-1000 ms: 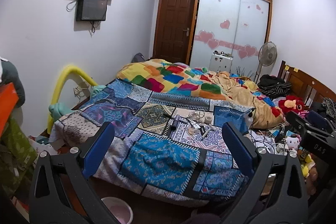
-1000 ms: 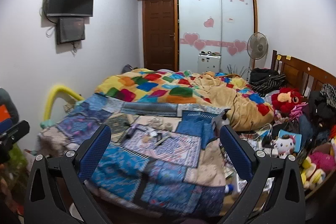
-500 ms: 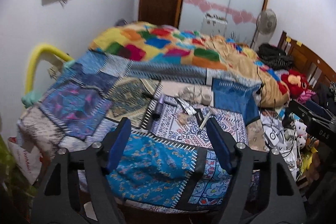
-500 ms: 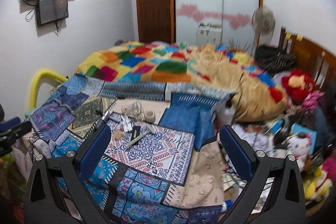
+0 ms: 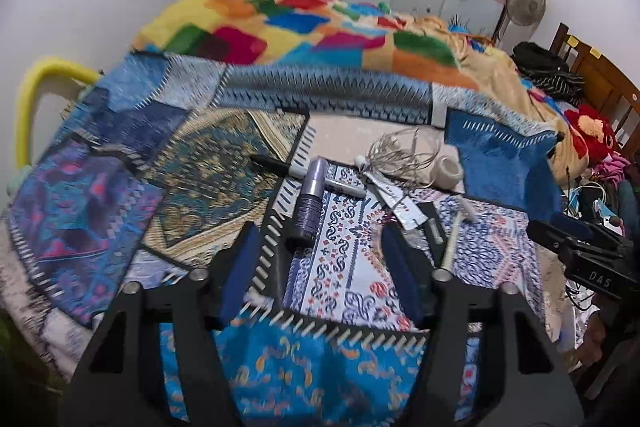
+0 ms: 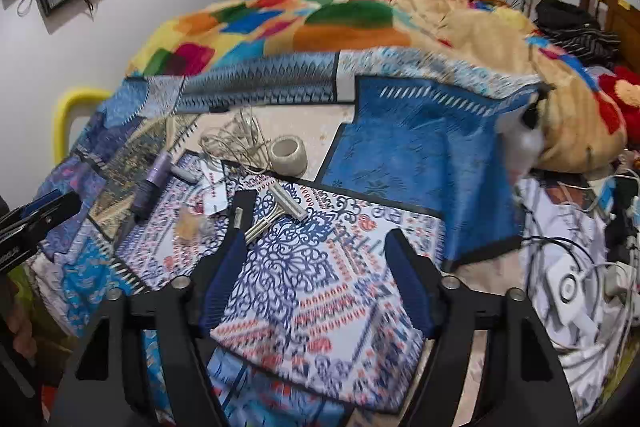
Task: Collect trash
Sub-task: 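Move both tools down toward the small items on the quilt, then grasp the purple spray bottle with the left tool while the right tool grasps the silver ribbed tube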
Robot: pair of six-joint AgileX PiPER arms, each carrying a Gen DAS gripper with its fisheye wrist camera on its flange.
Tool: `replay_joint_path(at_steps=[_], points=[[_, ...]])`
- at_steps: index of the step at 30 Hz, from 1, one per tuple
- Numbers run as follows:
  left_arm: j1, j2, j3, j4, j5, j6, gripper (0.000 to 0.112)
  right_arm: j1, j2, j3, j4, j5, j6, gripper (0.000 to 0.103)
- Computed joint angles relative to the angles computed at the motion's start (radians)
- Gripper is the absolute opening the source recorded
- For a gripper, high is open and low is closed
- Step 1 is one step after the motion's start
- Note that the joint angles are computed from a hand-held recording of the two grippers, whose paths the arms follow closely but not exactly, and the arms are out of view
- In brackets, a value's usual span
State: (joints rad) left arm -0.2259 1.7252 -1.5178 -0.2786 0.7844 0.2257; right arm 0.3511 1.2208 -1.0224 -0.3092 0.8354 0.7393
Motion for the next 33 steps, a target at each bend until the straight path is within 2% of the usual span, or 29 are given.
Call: replay_joint_path(at_steps=[4, 7, 10, 15, 17, 21, 23, 26, 28, 29, 33], points=[[-0.002, 0.119, -0.066, -0.014, -0.004, 0.017, 0.047, -0.101, 0.103, -0.015, 0.172, -0.098, -0.195, 0.046], [-0.014, 0.18, -0.107, -0.005, -0.015, 0.023, 0.046, -0.139, 0.166, -0.037, 0.267, -0.137, -0.302, 0.04], [-0.02, 0.226, -0.144, -0.003, -0.02, 0.033, 0.046, -0.141, 0.207, -0.053, 0.289, -0.16, -0.353, 0.034], [-0.014, 0.281, -0.198, -0.031, -0.024, 0.057, 0.046, -0.128, 0.261, -0.081, 0.263, -0.182, -0.386, 0.031], [-0.017, 0.295, -0.213, -0.031, -0.022, 0.058, 0.046, -0.135, 0.28, -0.09, 0.29, -0.185, -0.433, 0.024], [-0.028, 0.32, -0.243, -0.003, -0.008, 0.037, 0.046, -0.145, 0.287, -0.087, 0.327, -0.193, -0.496, 0.022], [-0.033, 0.326, -0.244, 0.008, -0.005, 0.029, 0.04, -0.161, 0.281, -0.076, 0.376, -0.201, -0.544, 0.018], [-0.047, 0.334, -0.243, 0.06, -0.017, -0.008, 0.03, -0.172, 0.266, -0.054, 0.404, -0.215, -0.551, 0.011], [-0.039, 0.334, -0.24, 0.033, -0.015, 0.011, 0.029, -0.179, 0.253, -0.04, 0.411, -0.217, -0.538, 0.011], [-0.029, 0.34, -0.251, -0.007, 0.009, 0.04, 0.028, -0.179, 0.245, -0.032, 0.406, -0.218, -0.529, 0.011], [-0.031, 0.314, -0.225, -0.028, 0.019, 0.055, 0.028, -0.16, 0.213, -0.01, 0.338, -0.211, -0.451, 0.011]])
